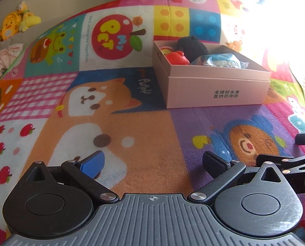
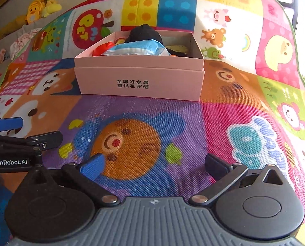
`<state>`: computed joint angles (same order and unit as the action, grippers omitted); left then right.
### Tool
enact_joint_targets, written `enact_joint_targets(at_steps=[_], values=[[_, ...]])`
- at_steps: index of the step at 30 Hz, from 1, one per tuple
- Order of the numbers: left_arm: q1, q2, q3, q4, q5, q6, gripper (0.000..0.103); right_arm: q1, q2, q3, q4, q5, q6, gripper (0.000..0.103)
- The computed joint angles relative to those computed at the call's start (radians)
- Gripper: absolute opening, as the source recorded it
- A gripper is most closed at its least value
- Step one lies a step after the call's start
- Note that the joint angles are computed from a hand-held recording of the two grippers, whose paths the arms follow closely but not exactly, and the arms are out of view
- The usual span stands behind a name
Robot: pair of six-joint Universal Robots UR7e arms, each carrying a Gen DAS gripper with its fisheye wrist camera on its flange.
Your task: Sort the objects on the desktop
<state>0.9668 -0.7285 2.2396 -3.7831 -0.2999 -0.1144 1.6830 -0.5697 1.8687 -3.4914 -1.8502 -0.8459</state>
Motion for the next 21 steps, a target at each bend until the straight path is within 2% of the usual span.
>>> enact_joint_targets(at_steps=[4,13,21], values=[[0.018,0.001,-0.024,0.015,0.007,-0.004,0.103,-0.003,0.016,-0.033,0.013,0.014,0.001,0.103],[0.024,0.003,-0.036,0.009,0.004,0.012,0.103,-0.01,0.06,-0.028,-0.123,0.036,0.013,0.103],[0.025,0.002,-0.035,0.007,0.003,0.015,0.103,-0.01,0.061,-0.028,-0.122,0.04,0.016,0.103]])
